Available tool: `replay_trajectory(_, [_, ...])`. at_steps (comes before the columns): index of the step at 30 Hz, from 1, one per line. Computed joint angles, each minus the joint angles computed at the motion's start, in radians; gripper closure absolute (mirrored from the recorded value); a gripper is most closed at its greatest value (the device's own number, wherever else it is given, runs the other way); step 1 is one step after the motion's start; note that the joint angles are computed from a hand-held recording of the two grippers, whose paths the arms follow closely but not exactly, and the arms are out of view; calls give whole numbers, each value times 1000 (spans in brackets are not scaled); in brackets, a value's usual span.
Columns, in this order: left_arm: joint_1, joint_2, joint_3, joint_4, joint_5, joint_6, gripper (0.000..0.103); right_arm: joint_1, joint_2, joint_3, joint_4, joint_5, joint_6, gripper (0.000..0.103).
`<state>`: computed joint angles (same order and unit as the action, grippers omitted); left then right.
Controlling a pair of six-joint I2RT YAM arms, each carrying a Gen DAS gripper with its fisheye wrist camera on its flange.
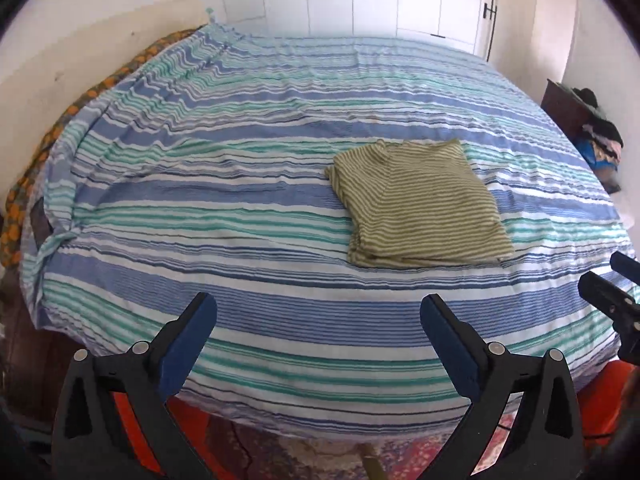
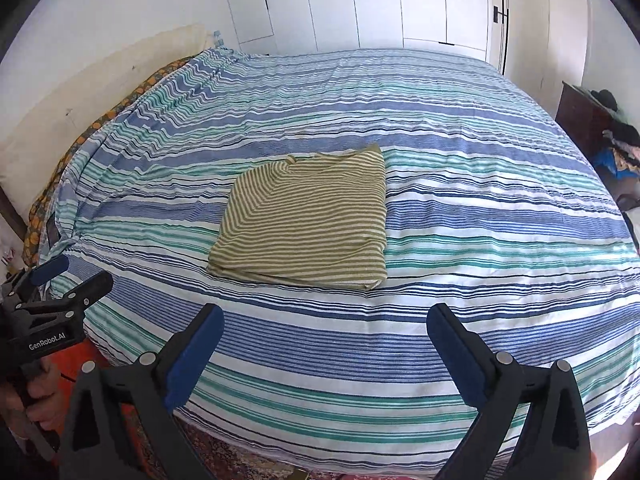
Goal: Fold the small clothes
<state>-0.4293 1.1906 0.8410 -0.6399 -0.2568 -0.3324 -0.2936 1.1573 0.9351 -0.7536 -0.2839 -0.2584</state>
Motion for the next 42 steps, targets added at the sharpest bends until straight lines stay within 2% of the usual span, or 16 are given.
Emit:
replay_trajectory(2, [-30,-33,12,-79,-30,-52,2,14,-72,13,-69,17,-16,3])
replay_trajectory(6, [-166,-125,-2,-182,-205,-138,2,1,-215,15,-199,-16,-40,3])
replay_trajectory(10, [-270,-180,15,-298,-238,-230,2,2,-307,6,-290,-15,-55,3])
replay_trajectory(16, [-363,-183,40,-385,-304,-308,2,88,-412,5,-358,78,-55,3])
replay_trajectory(24, [-385,-198,52,-424,-301,-329,1,249,-440,33,-376,216,39,2])
replay_trajectory(42, [-399,-185,65,-436,-282,-324,2,284,-408,62,-389,264,64,2])
